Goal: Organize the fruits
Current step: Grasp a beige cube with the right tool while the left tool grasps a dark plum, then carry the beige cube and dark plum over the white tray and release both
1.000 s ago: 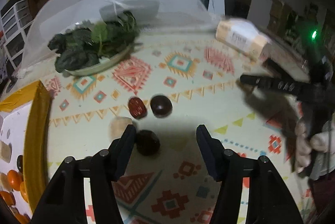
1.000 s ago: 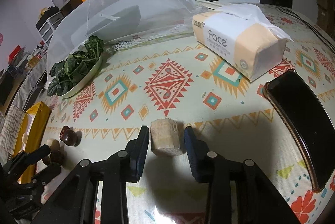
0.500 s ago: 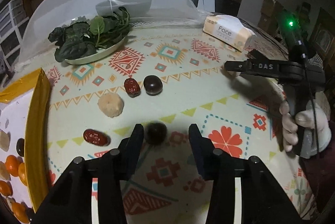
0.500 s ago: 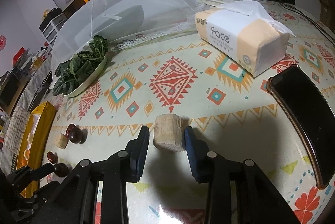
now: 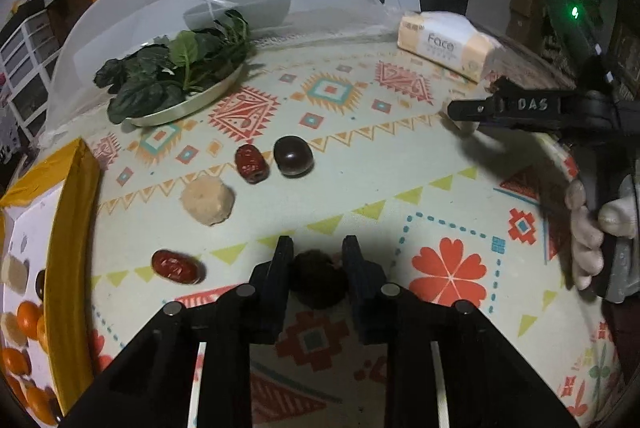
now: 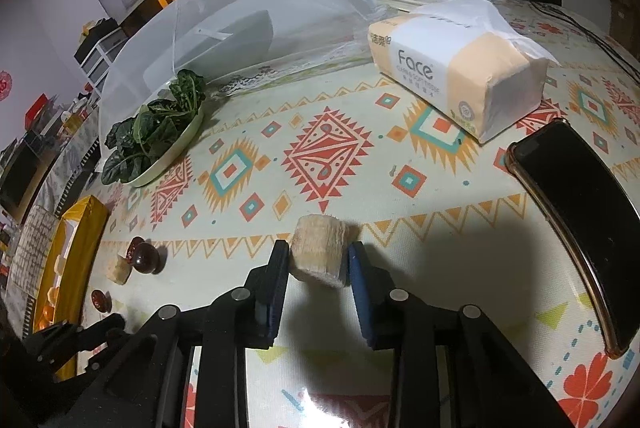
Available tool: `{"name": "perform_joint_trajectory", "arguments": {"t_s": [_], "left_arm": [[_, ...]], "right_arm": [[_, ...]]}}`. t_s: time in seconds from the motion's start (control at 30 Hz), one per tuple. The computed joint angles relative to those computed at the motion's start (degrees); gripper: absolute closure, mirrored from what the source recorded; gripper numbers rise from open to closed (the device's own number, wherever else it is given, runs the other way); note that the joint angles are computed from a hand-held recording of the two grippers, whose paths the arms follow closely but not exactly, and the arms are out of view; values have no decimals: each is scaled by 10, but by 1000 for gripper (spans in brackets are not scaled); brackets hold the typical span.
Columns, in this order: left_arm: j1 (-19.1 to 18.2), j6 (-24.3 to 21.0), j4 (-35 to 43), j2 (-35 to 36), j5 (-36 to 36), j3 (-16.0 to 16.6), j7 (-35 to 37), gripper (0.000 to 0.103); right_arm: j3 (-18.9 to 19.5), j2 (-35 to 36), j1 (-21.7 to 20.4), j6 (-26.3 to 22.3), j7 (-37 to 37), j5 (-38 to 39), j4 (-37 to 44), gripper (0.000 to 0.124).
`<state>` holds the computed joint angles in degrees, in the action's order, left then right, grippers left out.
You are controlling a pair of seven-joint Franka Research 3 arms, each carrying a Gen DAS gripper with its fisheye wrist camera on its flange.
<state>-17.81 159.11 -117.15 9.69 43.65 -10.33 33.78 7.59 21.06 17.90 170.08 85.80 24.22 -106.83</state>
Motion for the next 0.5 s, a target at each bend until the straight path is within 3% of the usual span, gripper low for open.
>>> {"name": "perform_joint_trajectory", "arguments": {"t_s": [0.07, 0.23, 0.5], "left_arm": [[1, 18, -20, -19, 9, 4, -26, 78], [22, 54, -89, -91, 42, 3, -103, 78], [113, 101, -245, -262, 37, -21, -199, 78]], "right_arm": [[1, -2, 1, 8, -1, 0, -5, 92], [68, -7, -49, 16, -85, 78, -9, 92], [110, -47, -31, -4, -182, 187, -18, 92]]}}
